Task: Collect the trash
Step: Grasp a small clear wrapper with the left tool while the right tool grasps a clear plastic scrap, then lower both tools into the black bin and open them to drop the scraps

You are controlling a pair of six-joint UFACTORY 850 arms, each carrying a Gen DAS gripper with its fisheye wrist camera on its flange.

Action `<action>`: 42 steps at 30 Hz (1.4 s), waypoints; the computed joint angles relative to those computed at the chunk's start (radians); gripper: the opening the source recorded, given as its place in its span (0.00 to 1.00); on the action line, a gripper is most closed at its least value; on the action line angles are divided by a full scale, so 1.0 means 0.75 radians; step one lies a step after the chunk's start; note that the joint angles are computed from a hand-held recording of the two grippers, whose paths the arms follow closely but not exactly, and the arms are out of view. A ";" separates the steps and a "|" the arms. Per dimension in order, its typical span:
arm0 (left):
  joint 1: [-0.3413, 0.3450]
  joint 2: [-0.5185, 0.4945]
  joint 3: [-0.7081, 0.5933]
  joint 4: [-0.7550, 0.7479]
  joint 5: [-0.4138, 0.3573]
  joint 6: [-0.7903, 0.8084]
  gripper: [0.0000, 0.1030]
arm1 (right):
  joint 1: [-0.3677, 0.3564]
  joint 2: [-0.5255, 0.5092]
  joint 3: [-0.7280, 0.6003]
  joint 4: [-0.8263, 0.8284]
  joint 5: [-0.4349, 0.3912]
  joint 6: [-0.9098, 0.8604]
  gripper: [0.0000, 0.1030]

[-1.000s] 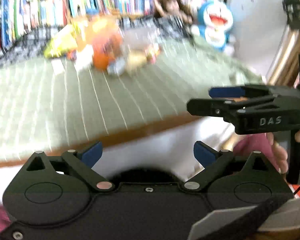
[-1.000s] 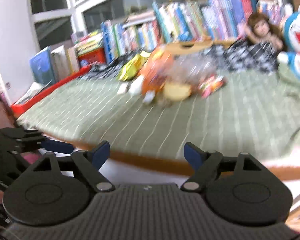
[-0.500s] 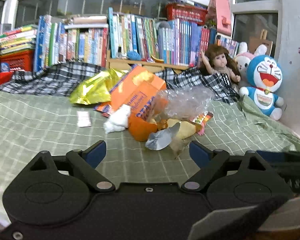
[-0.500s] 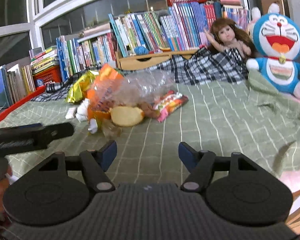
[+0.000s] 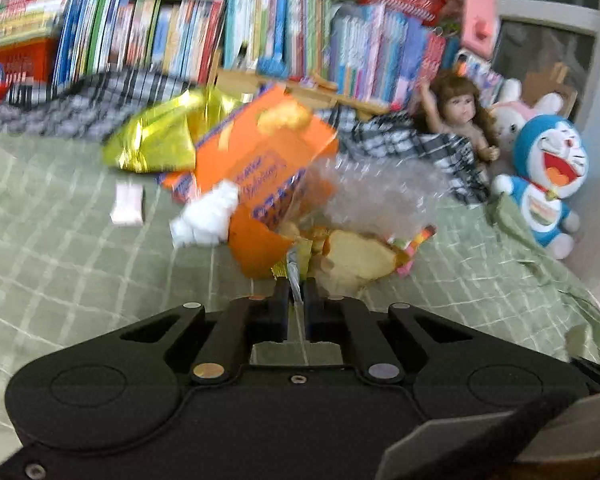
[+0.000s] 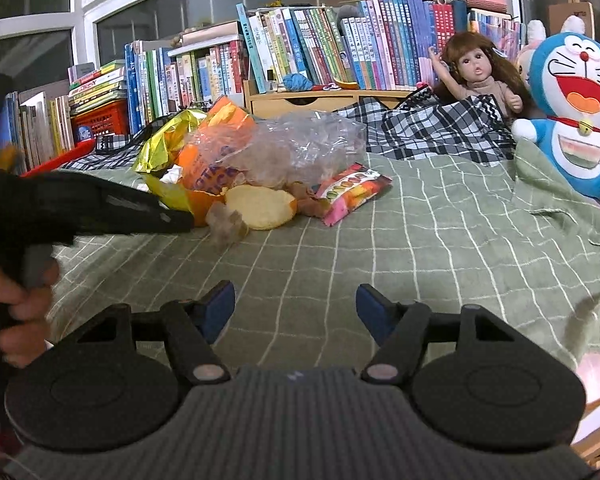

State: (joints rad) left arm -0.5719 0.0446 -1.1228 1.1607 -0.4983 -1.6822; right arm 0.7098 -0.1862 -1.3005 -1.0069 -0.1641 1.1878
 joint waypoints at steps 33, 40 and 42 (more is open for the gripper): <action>-0.078 0.280 0.213 0.019 -0.105 -0.002 0.08 | 0.058 -0.127 -0.199 0.530 -0.012 -0.604 0.28; -0.161 0.335 0.260 -0.041 -0.139 0.028 0.08 | 0.087 0.015 -0.032 0.551 0.035 -0.591 0.28; -0.187 0.352 0.276 -0.060 -0.152 0.036 0.08 | 0.095 0.051 0.007 0.618 0.039 -0.652 0.28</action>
State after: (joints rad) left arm -0.7119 0.3084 -0.9160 1.1155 -0.6124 -1.6554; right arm 0.7807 -0.1482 -1.2951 -0.5438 -0.1346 0.6991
